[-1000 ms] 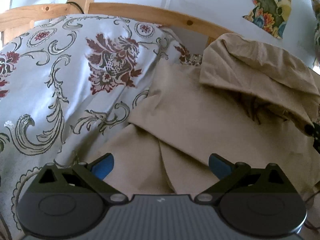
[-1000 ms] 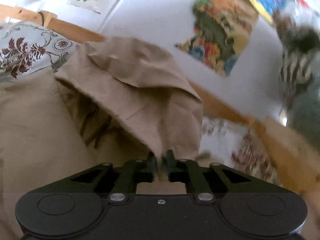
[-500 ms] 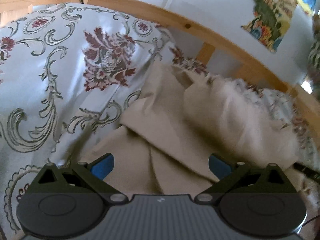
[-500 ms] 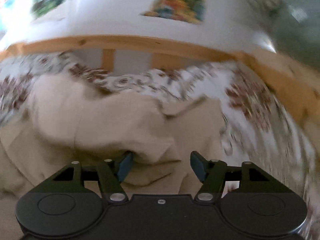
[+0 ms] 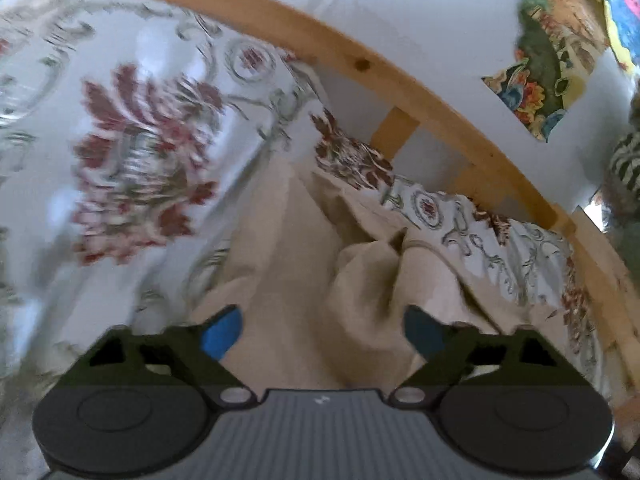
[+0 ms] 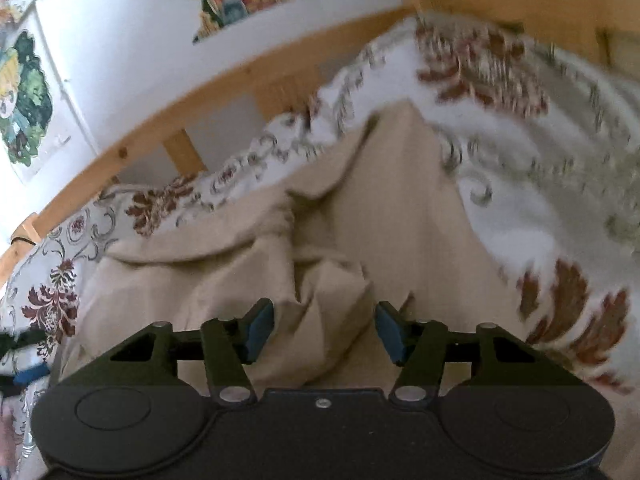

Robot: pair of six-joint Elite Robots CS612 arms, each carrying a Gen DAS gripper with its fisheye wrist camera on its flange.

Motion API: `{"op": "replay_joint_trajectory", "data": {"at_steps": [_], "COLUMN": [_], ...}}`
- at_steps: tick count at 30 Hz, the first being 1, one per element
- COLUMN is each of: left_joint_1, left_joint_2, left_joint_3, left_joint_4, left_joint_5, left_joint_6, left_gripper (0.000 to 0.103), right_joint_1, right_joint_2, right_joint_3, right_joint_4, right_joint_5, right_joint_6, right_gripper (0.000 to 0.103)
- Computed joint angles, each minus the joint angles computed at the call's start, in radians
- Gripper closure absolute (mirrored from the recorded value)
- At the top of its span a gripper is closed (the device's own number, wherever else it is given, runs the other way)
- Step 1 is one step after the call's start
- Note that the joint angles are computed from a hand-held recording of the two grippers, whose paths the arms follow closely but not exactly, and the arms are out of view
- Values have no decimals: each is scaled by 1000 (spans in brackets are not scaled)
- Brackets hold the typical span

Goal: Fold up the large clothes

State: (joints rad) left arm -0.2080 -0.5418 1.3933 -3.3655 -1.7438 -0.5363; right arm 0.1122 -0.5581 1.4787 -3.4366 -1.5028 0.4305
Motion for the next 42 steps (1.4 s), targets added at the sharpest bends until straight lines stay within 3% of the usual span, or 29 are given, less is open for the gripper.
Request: {"op": "replay_joint_trajectory", "data": {"at_steps": [1, 3, 5, 7, 11, 13, 15, 16, 17, 19, 21, 23, 27, 30, 35, 38, 42], "left_joint_1": [1, 0, -10, -24, -51, -58, -63, -67, -70, -80, -92, -114, -145, -145, -132, -120, -120], "left_joint_2": [9, 21, 20, 18, 7, -3, -22, -33, -39, -40, -26, -7, 24, 45, 22, -21, -89], "left_joint_3": [-26, -61, -86, -88, -72, -63, -32, -10, 6, 24, 6, -42, -123, -149, -127, -55, 69], "left_joint_4": [29, 83, 195, 233, 246, 245, 203, 158, 119, 17, -31, 4, 208, 255, 307, 255, 152], "left_joint_5": [-31, -63, -54, -23, 74, 99, 141, 159, 170, 199, 215, 267, 427, 432, 403, 371, 378], "left_joint_6": [5, 37, 89, 98, 155, 167, 161, 172, 184, 203, 250, 298, 363, 327, 232, 194, 226], "left_gripper": [28, 44, 99, 101, 101, 98, 91, 76, 53, 36, 35, 35, 34, 29, 17, 11, 4], "right_joint_1": [-4, -2, 3, 9, 16, 19, 21, 24, 28, 38, 48, 49, 60, 60, 43, 36, 32], "right_joint_2": [9, 23, 27, 33, 41, 35, 36, 35, 36, 44, 64, 89, 133, 143, 129, 98, 31], "right_joint_3": [0, -3, -9, -23, -46, -51, -47, -43, -42, -51, -79, -125, -201, -205, -181, -128, -29], "right_joint_4": [-31, -83, -97, -116, -152, -74, -79, -90, -101, -147, -196, -212, -160, -91, -73, -111, -154], "right_joint_5": [23, 31, 14, -32, -97, -122, -140, -161, -186, -243, -290, -278, -298, -310, -258, -232, -196], "right_joint_6": [-5, -68, -127, -176, -265, -281, -301, -319, -333, -361, -389, -429, -522, -588, -541, -538, -531], "right_gripper": [64, 76, 88, 95, 95, 82, 74, 63, 57, 50, 48, 43, 45, 44, 39, 36, 27]}}
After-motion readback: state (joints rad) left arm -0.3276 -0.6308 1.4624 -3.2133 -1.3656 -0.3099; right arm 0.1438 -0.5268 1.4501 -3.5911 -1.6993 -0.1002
